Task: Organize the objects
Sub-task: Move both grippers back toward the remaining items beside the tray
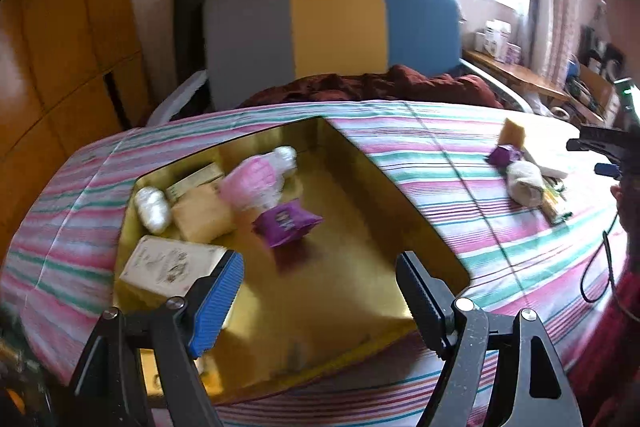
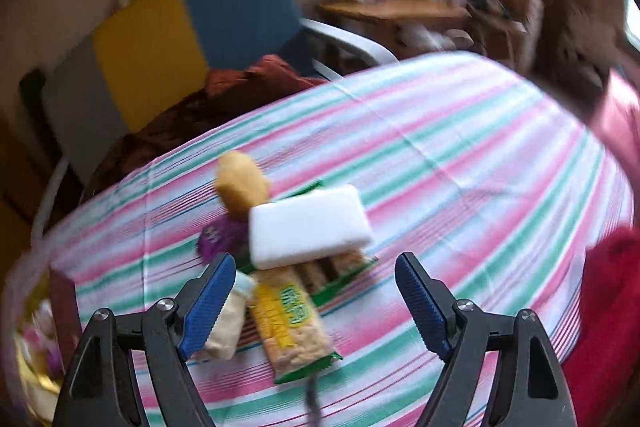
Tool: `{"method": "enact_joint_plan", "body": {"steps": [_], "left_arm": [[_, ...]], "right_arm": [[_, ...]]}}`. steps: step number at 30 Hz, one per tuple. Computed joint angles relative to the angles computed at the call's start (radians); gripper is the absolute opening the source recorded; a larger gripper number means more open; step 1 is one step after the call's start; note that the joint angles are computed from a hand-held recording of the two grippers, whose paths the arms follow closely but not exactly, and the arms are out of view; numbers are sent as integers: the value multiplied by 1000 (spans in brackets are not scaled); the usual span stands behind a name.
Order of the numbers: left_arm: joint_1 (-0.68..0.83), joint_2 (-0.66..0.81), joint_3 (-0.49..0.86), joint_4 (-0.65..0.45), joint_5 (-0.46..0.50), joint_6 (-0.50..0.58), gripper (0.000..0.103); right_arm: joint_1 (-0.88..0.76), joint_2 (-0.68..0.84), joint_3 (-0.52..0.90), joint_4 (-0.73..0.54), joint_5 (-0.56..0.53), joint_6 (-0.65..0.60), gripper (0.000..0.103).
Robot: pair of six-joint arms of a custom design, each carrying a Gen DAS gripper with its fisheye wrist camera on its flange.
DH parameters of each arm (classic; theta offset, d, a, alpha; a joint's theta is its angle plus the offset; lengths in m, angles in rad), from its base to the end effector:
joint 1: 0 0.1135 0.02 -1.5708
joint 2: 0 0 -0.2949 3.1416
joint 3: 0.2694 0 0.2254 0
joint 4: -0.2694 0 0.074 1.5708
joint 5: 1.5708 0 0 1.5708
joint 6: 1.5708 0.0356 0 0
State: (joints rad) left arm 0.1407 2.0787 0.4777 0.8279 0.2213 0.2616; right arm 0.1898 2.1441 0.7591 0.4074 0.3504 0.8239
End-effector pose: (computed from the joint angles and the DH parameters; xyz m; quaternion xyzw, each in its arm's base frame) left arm 0.2928 0.0336 0.0763 0.0981 0.9116 -0.0226 0.3985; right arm 0.3353 0.0520 0.0697 0.3420 0.8789 -0.0060 0.3325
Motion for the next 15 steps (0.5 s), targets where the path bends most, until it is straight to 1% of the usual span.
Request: {"method": "enact_joint_plan", "body": {"steps": [3,9,11,15], "left_arm": [[-57,1,18,-24,-4,-2,79],[-173,-3,56,-66,-17,-15,79],[-203,1,84,-93,-24,-24,80],[-250,18,148,-156,-29,-51,80]], "right_arm": [[-27,0,-32,38,-44,38,84],[-53,9,-49,72,-104,64,84],[-64,10,-54,81,-118,84,84],[-104,20,-93,143,-173,133,84]]}}
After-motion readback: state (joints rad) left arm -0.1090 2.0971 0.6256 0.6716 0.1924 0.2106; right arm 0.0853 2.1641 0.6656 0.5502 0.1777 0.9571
